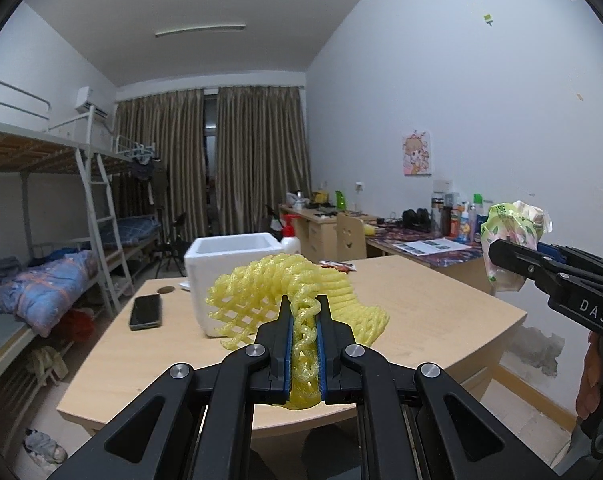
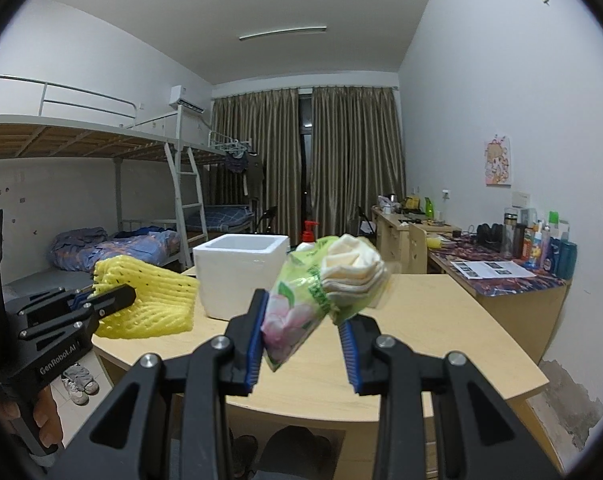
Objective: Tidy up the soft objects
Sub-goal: 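Raise the mesh net and floral packet with both tools and turn toward the foam box, then carry the mesh net and floral packet over the open white foam box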
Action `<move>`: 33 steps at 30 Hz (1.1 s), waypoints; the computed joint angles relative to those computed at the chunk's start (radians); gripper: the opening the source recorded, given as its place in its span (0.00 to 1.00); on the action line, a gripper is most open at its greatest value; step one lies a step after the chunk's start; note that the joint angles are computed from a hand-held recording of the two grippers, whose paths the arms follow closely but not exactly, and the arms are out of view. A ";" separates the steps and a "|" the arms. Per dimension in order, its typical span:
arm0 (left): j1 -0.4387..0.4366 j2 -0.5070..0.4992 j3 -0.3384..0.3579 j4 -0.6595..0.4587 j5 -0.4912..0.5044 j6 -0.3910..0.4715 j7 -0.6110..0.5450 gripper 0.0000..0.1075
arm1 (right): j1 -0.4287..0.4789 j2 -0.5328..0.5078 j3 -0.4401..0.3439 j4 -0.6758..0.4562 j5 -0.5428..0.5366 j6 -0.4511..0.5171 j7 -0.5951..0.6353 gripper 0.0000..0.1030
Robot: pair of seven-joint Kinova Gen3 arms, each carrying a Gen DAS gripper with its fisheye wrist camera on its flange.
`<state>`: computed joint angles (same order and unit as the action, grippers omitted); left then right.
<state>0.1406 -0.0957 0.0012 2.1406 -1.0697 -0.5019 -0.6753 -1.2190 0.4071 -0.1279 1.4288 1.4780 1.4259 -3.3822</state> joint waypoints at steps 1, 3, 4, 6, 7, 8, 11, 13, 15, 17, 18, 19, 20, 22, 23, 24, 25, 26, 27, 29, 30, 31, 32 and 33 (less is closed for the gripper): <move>-0.002 0.000 -0.002 0.000 0.001 0.001 0.002 0.09 | 0.000 0.002 0.000 -0.002 0.003 -0.005 -0.002 0.37; -0.007 0.001 -0.007 -0.002 0.000 0.001 0.006 0.09 | 0.003 0.006 0.000 -0.008 0.005 -0.017 0.004 0.37; -0.010 0.001 -0.010 -0.003 -0.002 0.000 0.010 0.09 | 0.006 0.011 0.001 -0.014 0.005 -0.026 0.011 0.37; -0.018 0.005 -0.015 -0.007 -0.012 -0.001 0.023 0.09 | 0.009 0.018 0.004 -0.025 0.004 -0.046 0.027 0.37; -0.022 0.006 -0.016 -0.008 -0.013 -0.001 0.025 0.09 | 0.009 0.022 0.006 -0.033 0.003 -0.054 0.035 0.37; -0.027 0.010 -0.020 -0.010 -0.017 -0.005 0.030 0.09 | 0.010 0.024 0.009 -0.037 0.001 -0.066 0.041 0.37; -0.042 0.018 -0.020 -0.020 -0.021 -0.001 0.044 0.09 | 0.013 0.032 0.017 -0.050 -0.001 -0.098 0.060 0.37; -0.050 0.023 -0.018 -0.026 -0.018 0.003 0.045 0.09 | 0.016 0.034 0.023 -0.057 -0.004 -0.122 0.070 0.37; -0.058 0.027 -0.017 -0.031 -0.018 0.006 0.051 0.09 | 0.018 0.037 0.029 -0.060 -0.002 -0.141 0.072 0.37; -0.065 0.034 -0.017 -0.038 -0.020 0.008 0.060 0.09 | 0.025 0.038 0.032 -0.065 -0.007 -0.165 0.082 0.37; -0.068 0.036 -0.013 -0.039 -0.013 0.011 0.056 0.09 | 0.030 0.040 0.034 -0.068 -0.011 -0.176 0.089 0.37; -0.071 0.039 -0.012 -0.042 -0.011 0.014 0.058 0.09 | 0.035 0.045 0.036 -0.077 -0.018 -0.190 0.104 0.37; -0.073 0.045 -0.010 -0.048 -0.014 0.017 0.065 0.09 | 0.037 0.047 0.039 -0.080 -0.023 -0.199 0.112 0.37; -0.077 0.053 -0.003 -0.056 -0.014 0.027 0.071 0.09 | 0.043 0.050 0.046 -0.085 -0.029 -0.223 0.121 0.37; -0.079 0.057 0.000 -0.059 -0.009 0.030 0.069 0.09 | 0.044 0.047 0.050 -0.080 -0.026 -0.232 0.112 0.37; -0.080 0.060 0.005 -0.060 0.001 0.038 0.062 0.09 | 0.046 0.042 0.052 -0.077 -0.027 -0.241 0.113 0.37; -0.080 0.063 0.009 -0.063 0.010 0.046 0.056 0.09 | 0.049 0.041 0.054 -0.076 -0.027 -0.247 0.114 0.37; -0.081 0.066 0.012 -0.067 0.015 0.052 0.054 0.09 | 0.054 0.039 0.056 -0.074 -0.027 -0.255 0.113 0.37; -0.080 0.069 0.016 -0.071 0.022 0.060 0.050 0.09 | 0.061 0.037 0.056 -0.073 -0.029 -0.266 0.112 0.37; -0.076 0.074 0.027 -0.077 0.049 0.083 0.031 0.09 | 0.072 0.034 0.056 -0.070 -0.032 -0.287 0.108 0.37; -0.075 0.079 0.029 -0.083 0.051 0.091 0.032 0.09 | 0.077 0.033 0.056 -0.069 -0.033 -0.295 0.110 0.37; -0.074 0.085 0.032 -0.090 0.051 0.098 0.037 0.09 | 0.083 0.034 0.056 -0.071 -0.036 -0.305 0.112 0.37; -0.075 0.091 0.034 -0.096 0.050 0.103 0.040 0.09 | 0.090 0.031 0.057 -0.067 -0.039 -0.318 0.113 0.37; -0.076 0.098 0.038 -0.105 0.049 0.112 0.043 0.09 | 0.096 0.031 0.056 -0.069 -0.044 -0.329 0.119 0.37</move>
<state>0.0645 0.0021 0.0396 2.0358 -1.0203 -0.3898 -0.6320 -1.1225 0.4383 -0.0715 1.3601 1.4342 1.0974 -3.2634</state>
